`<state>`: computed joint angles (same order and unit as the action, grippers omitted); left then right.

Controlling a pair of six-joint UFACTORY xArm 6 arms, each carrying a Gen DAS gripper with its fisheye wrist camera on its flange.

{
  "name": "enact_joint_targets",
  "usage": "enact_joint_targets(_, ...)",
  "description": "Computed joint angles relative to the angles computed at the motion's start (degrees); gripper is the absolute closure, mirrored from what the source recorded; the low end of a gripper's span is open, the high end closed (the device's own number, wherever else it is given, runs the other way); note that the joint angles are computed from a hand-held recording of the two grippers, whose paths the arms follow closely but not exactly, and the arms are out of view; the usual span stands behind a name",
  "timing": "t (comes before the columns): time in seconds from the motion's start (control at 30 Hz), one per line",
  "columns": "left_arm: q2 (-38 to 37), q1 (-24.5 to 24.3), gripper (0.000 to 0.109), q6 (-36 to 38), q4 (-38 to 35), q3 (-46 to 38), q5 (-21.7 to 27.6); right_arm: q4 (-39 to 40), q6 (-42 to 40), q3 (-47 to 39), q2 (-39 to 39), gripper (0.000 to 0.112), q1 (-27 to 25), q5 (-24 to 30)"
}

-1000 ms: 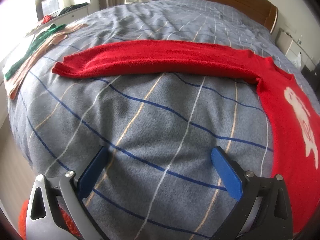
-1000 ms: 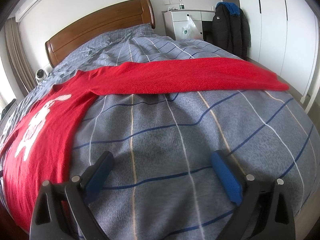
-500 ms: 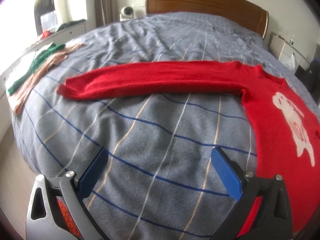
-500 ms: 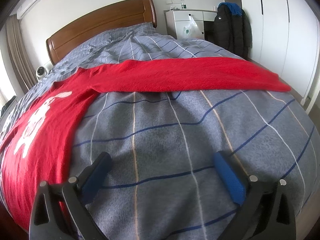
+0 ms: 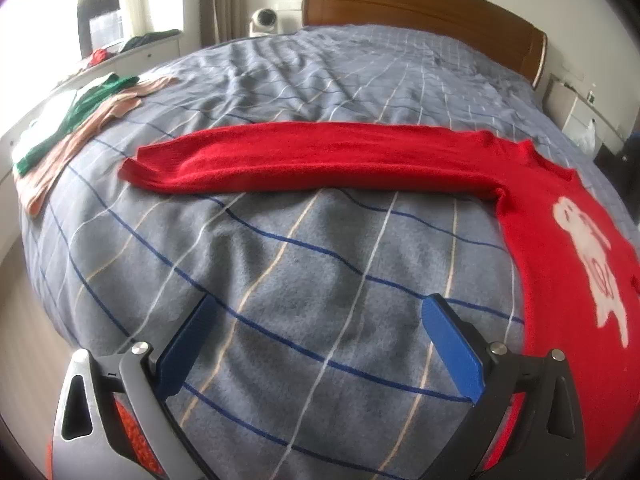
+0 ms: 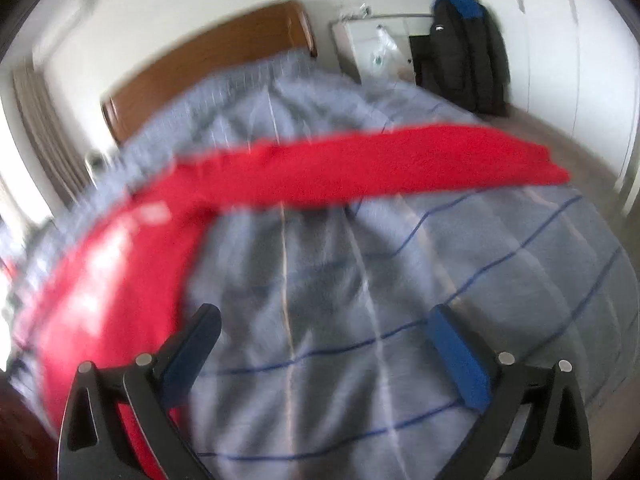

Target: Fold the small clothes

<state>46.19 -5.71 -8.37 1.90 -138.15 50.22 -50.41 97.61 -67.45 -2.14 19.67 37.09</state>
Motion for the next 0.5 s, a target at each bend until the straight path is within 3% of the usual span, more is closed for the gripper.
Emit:
enact_joint_targets(0.13, 0.1, -0.2, 0.006, 0.1, 0.5, 0.1, -0.2, -3.8, 14.2, 11.3, -11.3, 0.012, -8.8, -11.8)
enact_joint_targets(0.27, -0.4, -0.7, 0.006, -0.1, 1.9, 1.1, -0.9, -5.4, 28.7, 19.7, -17.5, 0.027, -19.9, -22.6)
enact_joint_targets(0.37, -0.8, -0.8, 0.006, -0.7, 3.0, 1.8, -1.1, 6.2, 24.0, 23.4, -15.7, 0.038, -25.4, -32.7)
enact_joint_targets(0.43, -0.9, -0.8, 0.006, -1.2, 3.3, 2.0, -0.9, 12.1, 18.6, 23.5, -13.5, 0.042, -25.9, -35.8)
enact_joint_targets(0.5, -0.9, -0.8, 0.006, -1.6, 3.7, 2.0, -0.7, 12.1, 18.0, 22.6, -11.7, 0.043, -26.4, -36.9)
